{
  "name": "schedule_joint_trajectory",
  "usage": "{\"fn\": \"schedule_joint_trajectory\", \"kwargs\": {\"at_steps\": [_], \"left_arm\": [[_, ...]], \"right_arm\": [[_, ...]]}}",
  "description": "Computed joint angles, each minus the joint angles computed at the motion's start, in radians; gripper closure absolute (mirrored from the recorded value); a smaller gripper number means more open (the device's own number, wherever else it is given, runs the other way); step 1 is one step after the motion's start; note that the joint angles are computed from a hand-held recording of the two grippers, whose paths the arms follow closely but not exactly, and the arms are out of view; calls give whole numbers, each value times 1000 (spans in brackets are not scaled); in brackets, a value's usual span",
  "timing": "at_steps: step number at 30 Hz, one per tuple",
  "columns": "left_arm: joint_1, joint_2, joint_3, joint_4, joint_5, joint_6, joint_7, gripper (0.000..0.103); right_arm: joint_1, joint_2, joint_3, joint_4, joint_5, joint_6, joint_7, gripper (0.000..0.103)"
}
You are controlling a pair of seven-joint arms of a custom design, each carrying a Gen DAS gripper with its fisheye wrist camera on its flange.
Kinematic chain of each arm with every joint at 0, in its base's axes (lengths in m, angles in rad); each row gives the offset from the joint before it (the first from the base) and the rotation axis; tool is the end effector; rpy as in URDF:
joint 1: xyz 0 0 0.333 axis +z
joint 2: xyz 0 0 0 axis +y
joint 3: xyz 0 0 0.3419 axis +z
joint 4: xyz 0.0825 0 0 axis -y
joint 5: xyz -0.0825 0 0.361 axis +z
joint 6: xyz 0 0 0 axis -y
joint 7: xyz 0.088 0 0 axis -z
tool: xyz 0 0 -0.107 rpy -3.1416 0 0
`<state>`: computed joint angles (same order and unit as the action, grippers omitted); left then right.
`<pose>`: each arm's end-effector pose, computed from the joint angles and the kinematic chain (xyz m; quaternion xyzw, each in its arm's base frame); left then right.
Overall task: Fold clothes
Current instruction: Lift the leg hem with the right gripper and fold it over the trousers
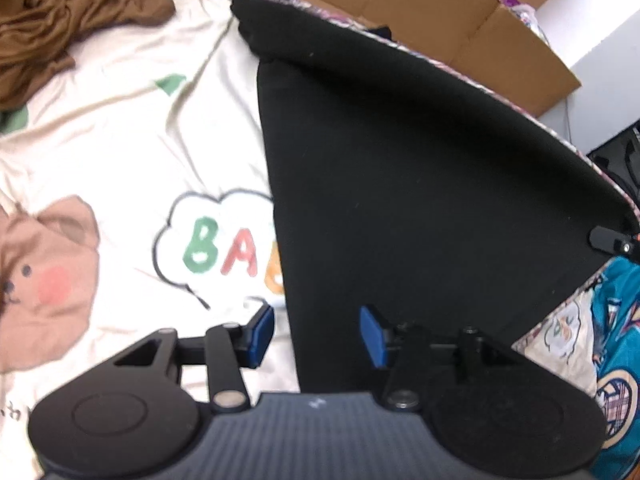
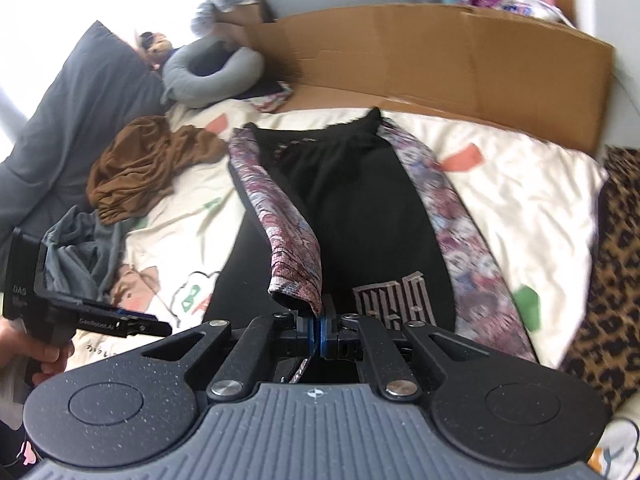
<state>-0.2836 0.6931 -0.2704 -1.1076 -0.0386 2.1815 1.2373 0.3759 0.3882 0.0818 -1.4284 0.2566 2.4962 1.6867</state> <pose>0.6909 -0.3432 0.4867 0.6507 -0.7263 0.2202 0.0232 0.6441 0.3021 0.5830 -0.7169 0.6021 -0.0525 0.3476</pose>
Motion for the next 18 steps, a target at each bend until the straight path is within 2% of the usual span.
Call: {"fn": "schedule_joint_trajectory", "kwargs": {"at_steps": [8,18], "left_arm": [[21,-33,-30,-121,-59,18,6,54],[61,-68,-80,-260,-188,67,32,55]], "right_arm": [[-12,-84,-25,-168,-12,52,81,102],[-28,-118,-37,-316,-29,101,193,102]]}}
